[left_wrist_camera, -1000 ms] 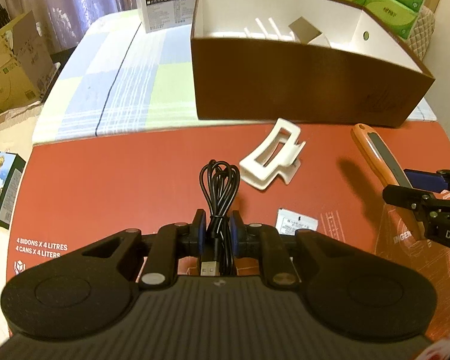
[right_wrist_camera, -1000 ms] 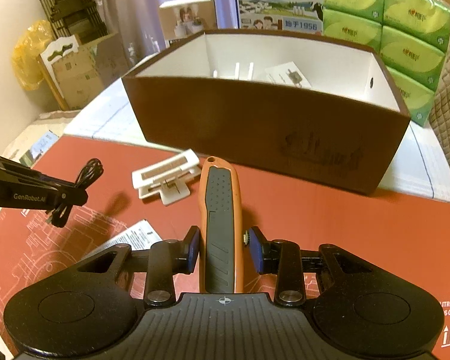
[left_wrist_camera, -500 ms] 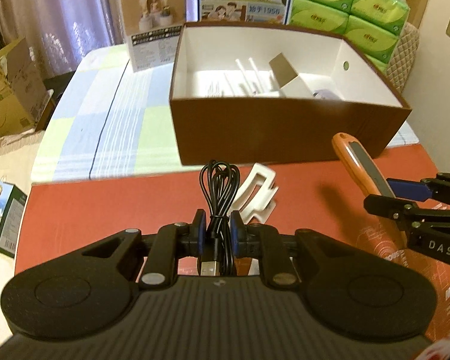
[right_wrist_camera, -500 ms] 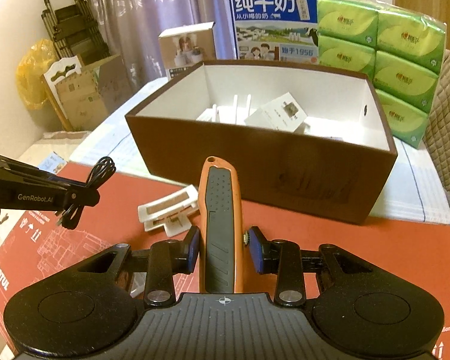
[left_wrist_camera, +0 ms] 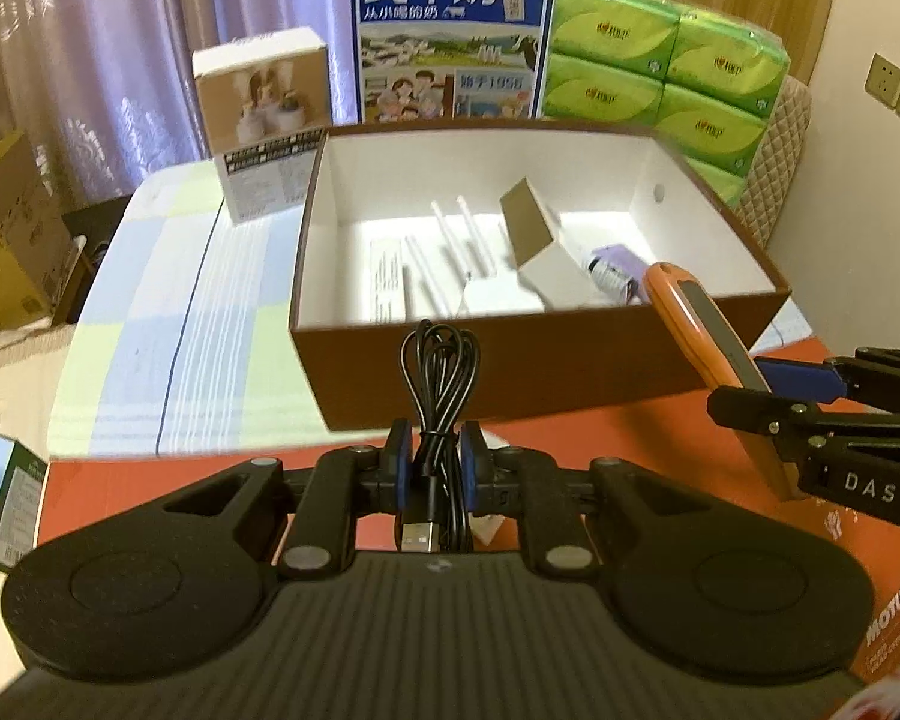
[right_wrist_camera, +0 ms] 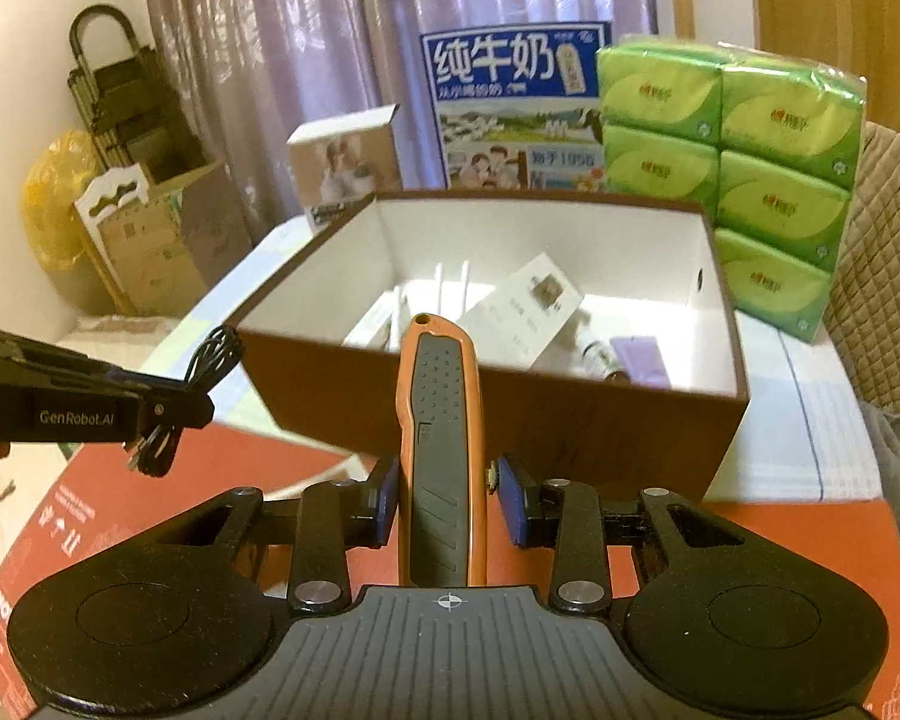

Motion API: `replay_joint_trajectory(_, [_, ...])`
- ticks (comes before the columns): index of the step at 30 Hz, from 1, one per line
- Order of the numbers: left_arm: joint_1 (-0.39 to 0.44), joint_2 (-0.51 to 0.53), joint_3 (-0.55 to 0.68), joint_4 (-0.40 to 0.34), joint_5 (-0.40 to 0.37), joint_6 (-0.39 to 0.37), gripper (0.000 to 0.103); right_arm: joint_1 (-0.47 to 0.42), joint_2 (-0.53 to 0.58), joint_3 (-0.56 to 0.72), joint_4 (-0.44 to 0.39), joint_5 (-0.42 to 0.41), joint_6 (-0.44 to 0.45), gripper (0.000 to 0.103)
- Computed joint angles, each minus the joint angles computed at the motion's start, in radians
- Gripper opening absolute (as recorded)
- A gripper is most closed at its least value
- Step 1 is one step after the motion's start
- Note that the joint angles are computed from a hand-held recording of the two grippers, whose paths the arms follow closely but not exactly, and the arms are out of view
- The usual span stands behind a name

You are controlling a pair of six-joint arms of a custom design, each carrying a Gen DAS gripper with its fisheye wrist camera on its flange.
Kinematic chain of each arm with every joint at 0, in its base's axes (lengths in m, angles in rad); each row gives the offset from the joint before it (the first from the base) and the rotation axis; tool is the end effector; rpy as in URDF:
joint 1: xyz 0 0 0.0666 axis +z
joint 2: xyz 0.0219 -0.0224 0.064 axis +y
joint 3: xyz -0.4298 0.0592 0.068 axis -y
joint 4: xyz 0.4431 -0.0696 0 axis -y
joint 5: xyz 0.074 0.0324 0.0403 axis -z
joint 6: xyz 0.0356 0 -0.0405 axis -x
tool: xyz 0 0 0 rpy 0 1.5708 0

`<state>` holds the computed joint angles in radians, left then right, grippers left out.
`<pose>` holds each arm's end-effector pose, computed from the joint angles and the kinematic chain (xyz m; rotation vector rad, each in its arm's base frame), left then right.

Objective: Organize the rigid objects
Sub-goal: 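Carry the USB cable and orange knife over the open box with both grippers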

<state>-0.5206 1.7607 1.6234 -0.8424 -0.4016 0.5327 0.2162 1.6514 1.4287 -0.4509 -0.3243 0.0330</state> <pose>0.5863 -0.3206 0.3904 -0.1658 2.4359 0.0559 0.6233 0.1481 0.3883 -0.4526 2.1969 0.4627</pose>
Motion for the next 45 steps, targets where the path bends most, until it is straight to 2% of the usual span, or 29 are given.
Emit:
replay_joint_trajectory(11, [0.032,0.066,0.124,0.013,-0.009,-0.059,0.013,-0.029,0.059,0.115,-0.006,-0.026,-0.041,0.032])
replay_joint_trajectory(23, [0.081,0.156,0.264,-0.01,0.003,-0.089,0.013,-0.053,0.16,0.273,-0.041,-0.016,-0.069,0.032])
replay_joint_trajectory(33, [0.118,0.243,0.369,-0.061,0.039,-0.071,0.013,-0.062,0.258,0.399,-0.097,0.031,-0.049,0.032])
replay_joint_trajectory(45, [0.144,0.354,0.477,-0.187,0.132,0.015,0.013,-0.056,0.372,0.53,-0.26,0.096,0.012,0.032])
